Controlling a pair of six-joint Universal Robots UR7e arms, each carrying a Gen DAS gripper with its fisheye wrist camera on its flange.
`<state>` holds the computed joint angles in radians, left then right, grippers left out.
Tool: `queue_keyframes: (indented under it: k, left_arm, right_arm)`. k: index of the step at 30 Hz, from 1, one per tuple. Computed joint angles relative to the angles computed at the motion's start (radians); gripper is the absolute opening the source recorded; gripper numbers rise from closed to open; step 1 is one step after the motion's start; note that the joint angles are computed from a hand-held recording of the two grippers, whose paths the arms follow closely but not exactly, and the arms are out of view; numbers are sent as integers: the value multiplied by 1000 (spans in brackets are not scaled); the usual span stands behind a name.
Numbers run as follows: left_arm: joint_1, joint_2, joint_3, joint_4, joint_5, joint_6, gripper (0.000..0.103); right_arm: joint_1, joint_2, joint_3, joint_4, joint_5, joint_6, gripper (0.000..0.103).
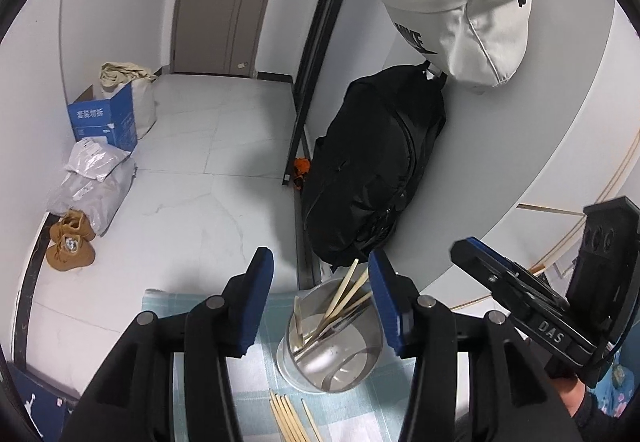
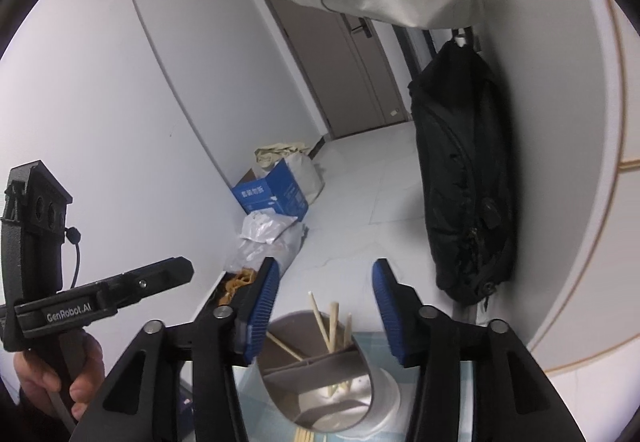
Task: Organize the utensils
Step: 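Withdraw both open tools from the holder and lower them toward the chopstick pile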
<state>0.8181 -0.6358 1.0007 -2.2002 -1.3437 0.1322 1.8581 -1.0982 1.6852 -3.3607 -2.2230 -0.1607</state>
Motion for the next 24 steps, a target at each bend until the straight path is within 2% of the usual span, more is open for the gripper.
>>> queue_keyframes:
  k: [3,5,15,18,24]
  left_arm:
    - [-11,-26,48,-44,46,1,51]
    - [-19,-50,95,-90,80,-1,64]
    - [-38,-139,263,-227,158,11,66]
    - [-39,-162,308,-260,168,16,75]
    - [-39,-197,387,-317,183,25,76]
  right_arm:
    - [16,-5,20,-18,-14,2,58]
    - [24,-6,31,-30,-20,-4,62]
    - [66,-5,89,-91,-52,1,75]
    - [77,-3,105,-107,-63,-2,79]
    - [92,-1,154,-131,-79,11,81]
